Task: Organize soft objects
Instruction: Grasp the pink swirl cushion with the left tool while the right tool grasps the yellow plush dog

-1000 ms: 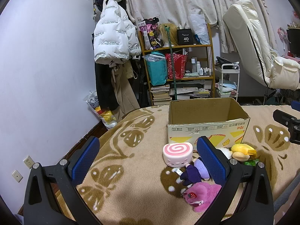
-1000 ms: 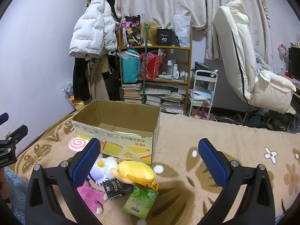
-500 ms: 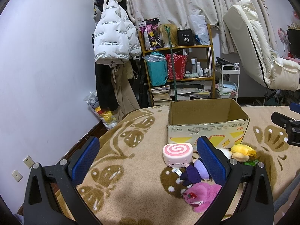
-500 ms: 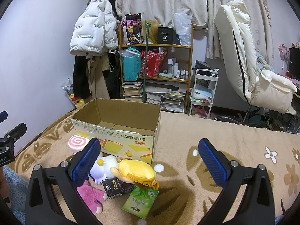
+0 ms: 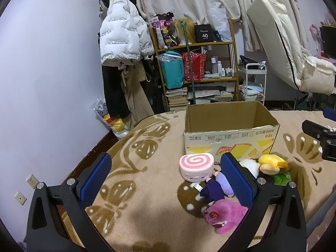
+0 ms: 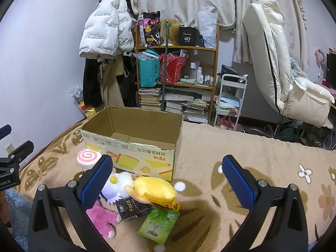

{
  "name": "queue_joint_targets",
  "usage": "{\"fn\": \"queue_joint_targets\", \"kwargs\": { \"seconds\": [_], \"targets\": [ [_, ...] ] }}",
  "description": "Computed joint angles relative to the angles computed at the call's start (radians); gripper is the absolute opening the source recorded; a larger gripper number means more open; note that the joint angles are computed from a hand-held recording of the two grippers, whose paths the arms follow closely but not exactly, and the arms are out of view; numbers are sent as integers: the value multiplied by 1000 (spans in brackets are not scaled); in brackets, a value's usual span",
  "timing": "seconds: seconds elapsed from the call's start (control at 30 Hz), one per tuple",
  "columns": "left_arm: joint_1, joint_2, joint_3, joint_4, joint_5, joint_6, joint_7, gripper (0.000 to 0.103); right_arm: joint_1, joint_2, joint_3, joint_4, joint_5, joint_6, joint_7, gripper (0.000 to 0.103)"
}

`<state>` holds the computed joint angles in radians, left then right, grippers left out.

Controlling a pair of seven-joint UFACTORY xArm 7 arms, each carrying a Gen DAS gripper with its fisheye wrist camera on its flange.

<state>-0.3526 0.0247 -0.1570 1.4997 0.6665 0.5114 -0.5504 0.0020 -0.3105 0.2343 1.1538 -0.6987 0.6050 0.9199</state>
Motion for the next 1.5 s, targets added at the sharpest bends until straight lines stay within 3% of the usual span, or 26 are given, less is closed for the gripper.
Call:
{"fn": "queue_joint_targets", "kwargs": {
  "seconds": [0.33, 0.5, 0.8, 1.33, 1.5],
  "targets": [
    [-52, 116, 24, 128, -22, 62, 45, 102, -6, 12, -30, 18, 59, -22, -31, 103],
    [-89, 167, 57, 184, 7, 88, -11, 102, -7, 36, -47, 29, 94, -22, -37, 103],
    [-122, 317, 90, 361, -117, 153, 63, 102, 25, 132, -87, 109, 139, 16, -101, 103],
    [-170, 561, 147, 665, -280, 296, 226, 102, 76, 229, -155, 167, 332, 76, -256, 103],
    [-178, 611, 155, 728, -316, 331, 256, 102, 83, 259, -159, 183, 336, 98, -265, 103]
  ]
}}
